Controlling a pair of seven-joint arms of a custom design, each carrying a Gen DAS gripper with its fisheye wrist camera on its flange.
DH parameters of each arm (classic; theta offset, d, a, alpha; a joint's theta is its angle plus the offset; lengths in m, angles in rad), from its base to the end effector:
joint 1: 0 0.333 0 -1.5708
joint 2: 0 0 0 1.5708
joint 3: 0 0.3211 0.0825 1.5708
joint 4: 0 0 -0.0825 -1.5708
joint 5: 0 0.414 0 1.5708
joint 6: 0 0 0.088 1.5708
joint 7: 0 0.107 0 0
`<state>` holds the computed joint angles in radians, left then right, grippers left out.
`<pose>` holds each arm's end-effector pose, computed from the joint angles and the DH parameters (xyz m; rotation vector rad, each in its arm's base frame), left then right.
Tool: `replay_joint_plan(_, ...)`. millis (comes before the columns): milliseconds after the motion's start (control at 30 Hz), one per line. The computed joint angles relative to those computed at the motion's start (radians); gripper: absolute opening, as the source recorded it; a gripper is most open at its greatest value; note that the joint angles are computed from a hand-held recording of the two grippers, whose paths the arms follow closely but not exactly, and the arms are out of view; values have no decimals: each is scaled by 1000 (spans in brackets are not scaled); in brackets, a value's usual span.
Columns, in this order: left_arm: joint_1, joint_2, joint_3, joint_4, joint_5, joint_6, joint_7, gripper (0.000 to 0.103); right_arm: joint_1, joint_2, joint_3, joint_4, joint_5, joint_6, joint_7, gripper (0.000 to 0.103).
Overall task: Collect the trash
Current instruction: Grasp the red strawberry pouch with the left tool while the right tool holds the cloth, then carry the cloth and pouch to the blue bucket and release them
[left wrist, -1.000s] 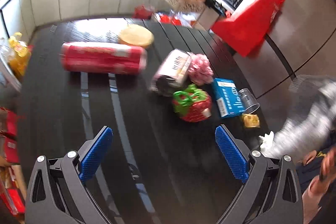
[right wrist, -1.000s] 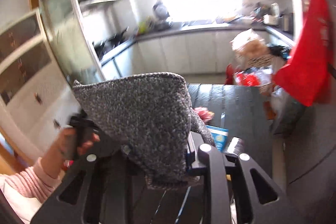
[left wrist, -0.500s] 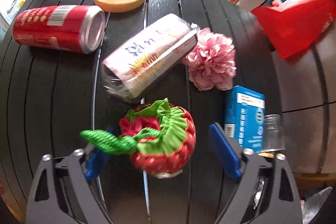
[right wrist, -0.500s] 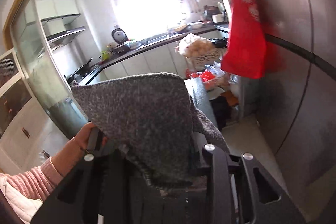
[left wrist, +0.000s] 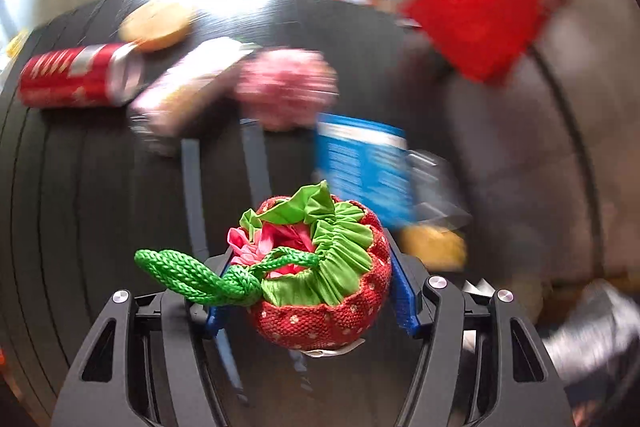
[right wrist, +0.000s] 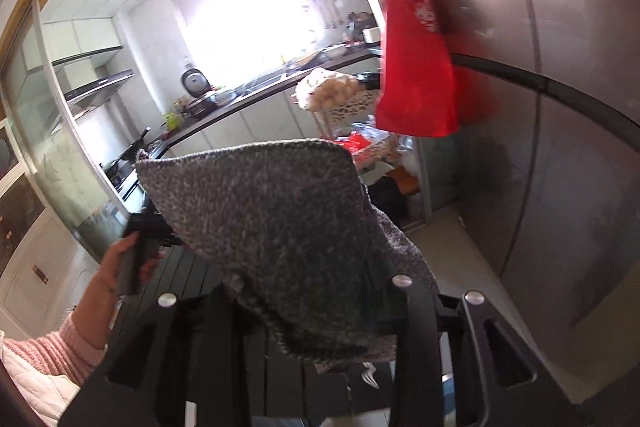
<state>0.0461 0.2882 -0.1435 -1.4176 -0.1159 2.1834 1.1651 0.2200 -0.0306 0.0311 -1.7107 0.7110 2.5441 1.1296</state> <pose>0.7159 -0.0595 0.5911 -2.4205 1.6616 -0.7315 0.6135 0.1493 0.6877 -1.6945 1.2792 -0.2757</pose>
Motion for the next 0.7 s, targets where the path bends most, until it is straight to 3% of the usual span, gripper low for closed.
replay_joint_plan(133,-50,-79,-63,-60,-44,66,154,60,-20,-140,-14,-180,-68,43,100,34)
replay_joint_plan(367,-207,-69,-140,-45,-60,106,351,60,-92,-341,-24,-482,-230,95,347,37)
replay_joint_plan(467,-271,-7,-161,17,-54,65,365,60,-117,-351,-33,-570,-264,97,418,37)
replay_joint_plan(600,-352,67,-167,94,12,25,330,60,-120,-264,-50,-613,-283,95,450,39)
replay_joint_plan(700,-390,109,-166,149,48,-3,314,60,-108,-157,-50,-606,-294,86,433,98)
